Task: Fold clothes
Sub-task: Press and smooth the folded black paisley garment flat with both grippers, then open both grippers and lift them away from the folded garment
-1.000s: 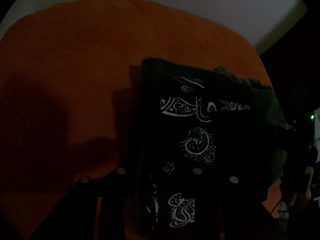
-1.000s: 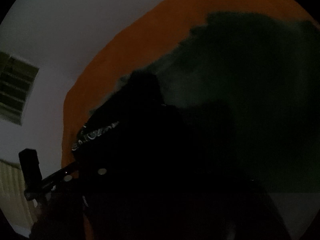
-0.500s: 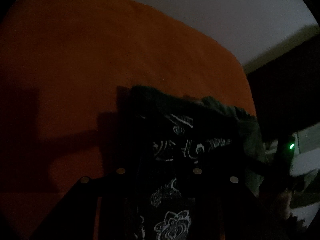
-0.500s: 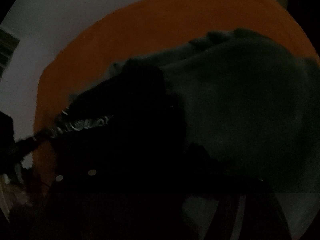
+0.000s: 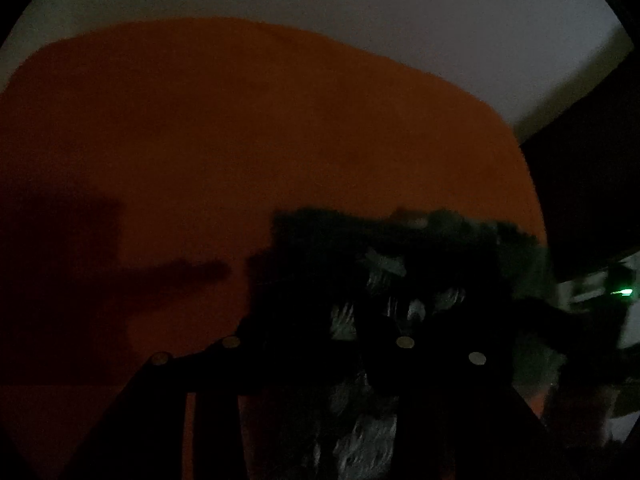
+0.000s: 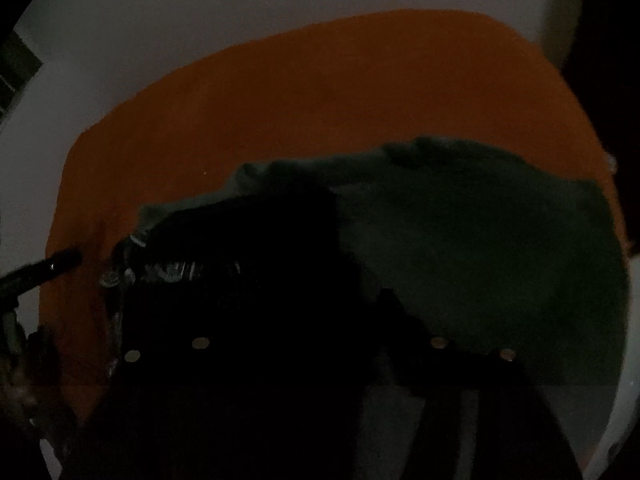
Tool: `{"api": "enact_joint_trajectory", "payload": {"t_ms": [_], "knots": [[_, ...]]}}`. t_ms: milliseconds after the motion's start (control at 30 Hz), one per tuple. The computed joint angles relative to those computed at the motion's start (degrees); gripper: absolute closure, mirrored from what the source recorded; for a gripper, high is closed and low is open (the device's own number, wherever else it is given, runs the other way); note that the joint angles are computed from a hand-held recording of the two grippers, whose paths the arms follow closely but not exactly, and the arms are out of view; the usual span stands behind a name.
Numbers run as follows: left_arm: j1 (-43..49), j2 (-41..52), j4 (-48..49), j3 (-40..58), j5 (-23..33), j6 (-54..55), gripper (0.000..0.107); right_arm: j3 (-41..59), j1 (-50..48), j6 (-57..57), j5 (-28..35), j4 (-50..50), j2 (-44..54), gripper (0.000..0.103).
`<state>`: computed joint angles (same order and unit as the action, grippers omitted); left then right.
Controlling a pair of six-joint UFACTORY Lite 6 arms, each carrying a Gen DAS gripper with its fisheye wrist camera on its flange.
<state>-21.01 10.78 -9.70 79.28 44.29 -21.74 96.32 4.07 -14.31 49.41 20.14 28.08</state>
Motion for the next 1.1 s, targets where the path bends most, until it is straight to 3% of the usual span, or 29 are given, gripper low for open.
{"api": "enact_joint_trajectory", "payload": {"t_ms": [100,200,300,400,467,567,700,800,867,900,1000,1033,1100], "knots": [[-6.6,-8.0,-2.8,-9.9,-2.8,-2.5,0.069,-18.0,2.0,-0.5,-5.6,4.0,-14.4,0.041],[-17.8,-8.9,5.1,-16.0,-6.2,-13.4,0.069,-35.3,7.8,0.3,-14.1,4.7,-27.4,0.041],[-23.1,-5.2,9.1,-19.3,-9.6,-18.9,0.069,-41.7,13.3,7.0,-19.0,-0.9,-29.4,0.044],[-23.1,-11.9,7.1,-24.3,-11.0,-22.1,0.069,-46.8,18.8,14.7,-22.8,-7.1,-30.6,0.047],[-24.0,-16.2,9.7,-25.4,-8.3,-27.0,0.069,-48.5,19.8,20.6,-20.8,-10.1,-37.0,0.047],[-25.8,-19.8,10.6,-23.4,-1.6,-29.9,0.069,-45.1,25.0,35.0,-13.6,-21.0,-37.2,0.047],[-31.5,-20.7,17.3,-13.0,11.0,-34.0,0.069,-37.5,29.1,41.9,-2.3,-27.6,-40.6,0.047],[-39.2,-20.0,26.8,-3.0,24.1,-40.3,0.068,-25.8,34.1,47.4,6.4,-29.9,-39.1,0.046],[-41.9,-19.3,28.1,4.8,31.9,-41.0,0.050,-17.3,39.0,51.9,13.2,-32.0,-37.4,0.046],[-43.1,-18.7,28.4,9.1,35.8,-41.1,0.047,-12.2,41.6,54.0,17.4,-33.2,-36.3,0.045],[-49.1,-19.0,30.7,20.7,46.5,-45.8,0.040,3.0,54.5,63.8,30.7,-39.3,-33.4,0.032],[-52.4,-18.5,31.7,25.5,50.4,-47.5,0.035,7.3,60.0,68.2,34.6,-42.6,-32.0,0.025],[-62.0,-16.5,36.5,34.6,57.8,-51.9,0.033,18.2,72.0,75.5,45.1,-50.1,-27.9,0.013]]}}
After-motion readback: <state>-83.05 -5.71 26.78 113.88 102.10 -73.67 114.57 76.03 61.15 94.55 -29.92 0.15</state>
